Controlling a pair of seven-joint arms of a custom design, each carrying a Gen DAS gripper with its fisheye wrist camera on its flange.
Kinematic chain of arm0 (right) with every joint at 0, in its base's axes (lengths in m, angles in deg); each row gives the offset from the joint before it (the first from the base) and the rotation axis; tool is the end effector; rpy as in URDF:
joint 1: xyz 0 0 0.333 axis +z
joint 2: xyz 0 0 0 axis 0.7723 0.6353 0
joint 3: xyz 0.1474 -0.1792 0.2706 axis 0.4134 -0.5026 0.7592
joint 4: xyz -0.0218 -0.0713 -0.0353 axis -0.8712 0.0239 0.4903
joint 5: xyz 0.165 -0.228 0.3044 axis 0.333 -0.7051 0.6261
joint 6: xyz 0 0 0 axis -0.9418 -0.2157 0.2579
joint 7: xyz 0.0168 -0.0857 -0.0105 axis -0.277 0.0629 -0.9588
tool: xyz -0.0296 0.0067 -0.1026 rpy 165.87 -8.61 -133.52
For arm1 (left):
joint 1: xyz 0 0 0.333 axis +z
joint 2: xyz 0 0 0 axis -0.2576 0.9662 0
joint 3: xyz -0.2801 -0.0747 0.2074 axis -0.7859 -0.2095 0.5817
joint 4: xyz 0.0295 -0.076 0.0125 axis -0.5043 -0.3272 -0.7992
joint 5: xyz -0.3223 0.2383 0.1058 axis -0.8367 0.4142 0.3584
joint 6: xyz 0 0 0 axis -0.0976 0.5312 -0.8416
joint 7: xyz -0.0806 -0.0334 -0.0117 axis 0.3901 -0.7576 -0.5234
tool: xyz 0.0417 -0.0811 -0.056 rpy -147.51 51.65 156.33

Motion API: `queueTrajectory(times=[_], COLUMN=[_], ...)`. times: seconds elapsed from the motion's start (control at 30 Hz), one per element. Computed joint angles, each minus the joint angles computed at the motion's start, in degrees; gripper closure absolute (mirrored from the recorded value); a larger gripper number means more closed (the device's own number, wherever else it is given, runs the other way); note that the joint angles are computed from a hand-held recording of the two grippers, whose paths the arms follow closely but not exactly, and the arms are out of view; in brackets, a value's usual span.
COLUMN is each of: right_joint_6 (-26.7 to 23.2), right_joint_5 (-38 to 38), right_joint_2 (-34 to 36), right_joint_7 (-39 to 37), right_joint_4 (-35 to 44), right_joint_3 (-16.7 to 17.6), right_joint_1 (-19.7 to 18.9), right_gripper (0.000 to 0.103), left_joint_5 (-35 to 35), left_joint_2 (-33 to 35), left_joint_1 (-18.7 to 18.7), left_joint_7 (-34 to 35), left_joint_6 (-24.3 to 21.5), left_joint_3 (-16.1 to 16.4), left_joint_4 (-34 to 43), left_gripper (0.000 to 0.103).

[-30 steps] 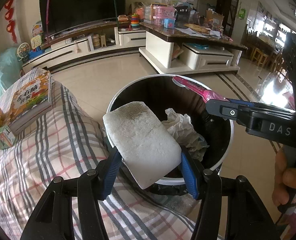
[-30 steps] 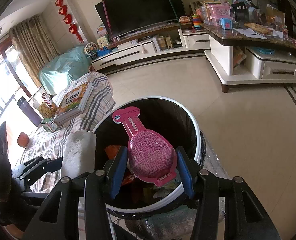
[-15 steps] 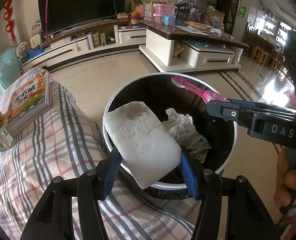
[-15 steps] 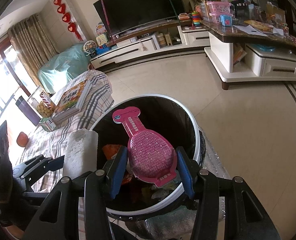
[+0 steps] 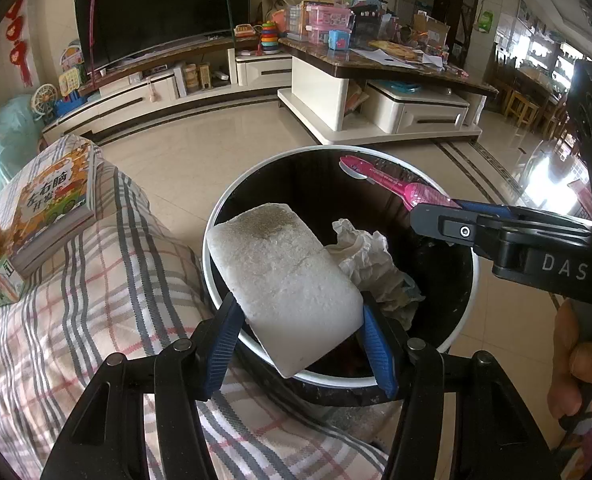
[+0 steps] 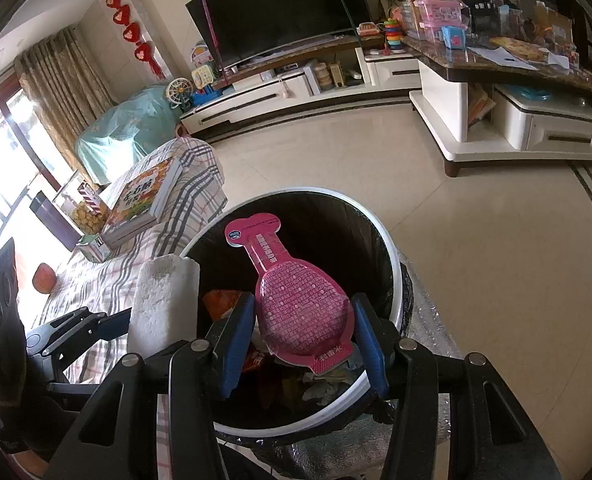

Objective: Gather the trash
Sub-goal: 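Open both tools to drop the foam block and pink brush into the bin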

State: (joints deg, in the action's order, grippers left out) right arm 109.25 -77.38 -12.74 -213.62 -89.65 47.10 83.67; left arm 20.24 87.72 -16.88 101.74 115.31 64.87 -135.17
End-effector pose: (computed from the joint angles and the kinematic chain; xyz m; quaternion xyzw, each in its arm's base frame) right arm 0.5903 0.3886 0.3171 -0.4448 0.8297 -0.2030 0.2692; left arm 0.7271 -0.1700 0.3249 -0.2976 0.9033 -0.3017 0.0673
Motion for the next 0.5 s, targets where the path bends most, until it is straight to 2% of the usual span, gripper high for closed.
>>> queueTrajectory(times=[0.5], right_joint_6=[-0.23], right_joint_5=[0.66], right_joint_2=[0.32], right_joint_7=[-0.45], right_joint_4=[0.38], right_joint_3=[0.0], right_joint_1=[-0.04], right_gripper=[0.053], left_joint_5=[0.64], left_joint_2=[0.66], left_joint_1=[-0.27], left_joint_7=[-0.16], left_joint_6=[-0.01], left_joint_3=[-0.07], left_joint_4=[0.83], left_gripper=[0.046])
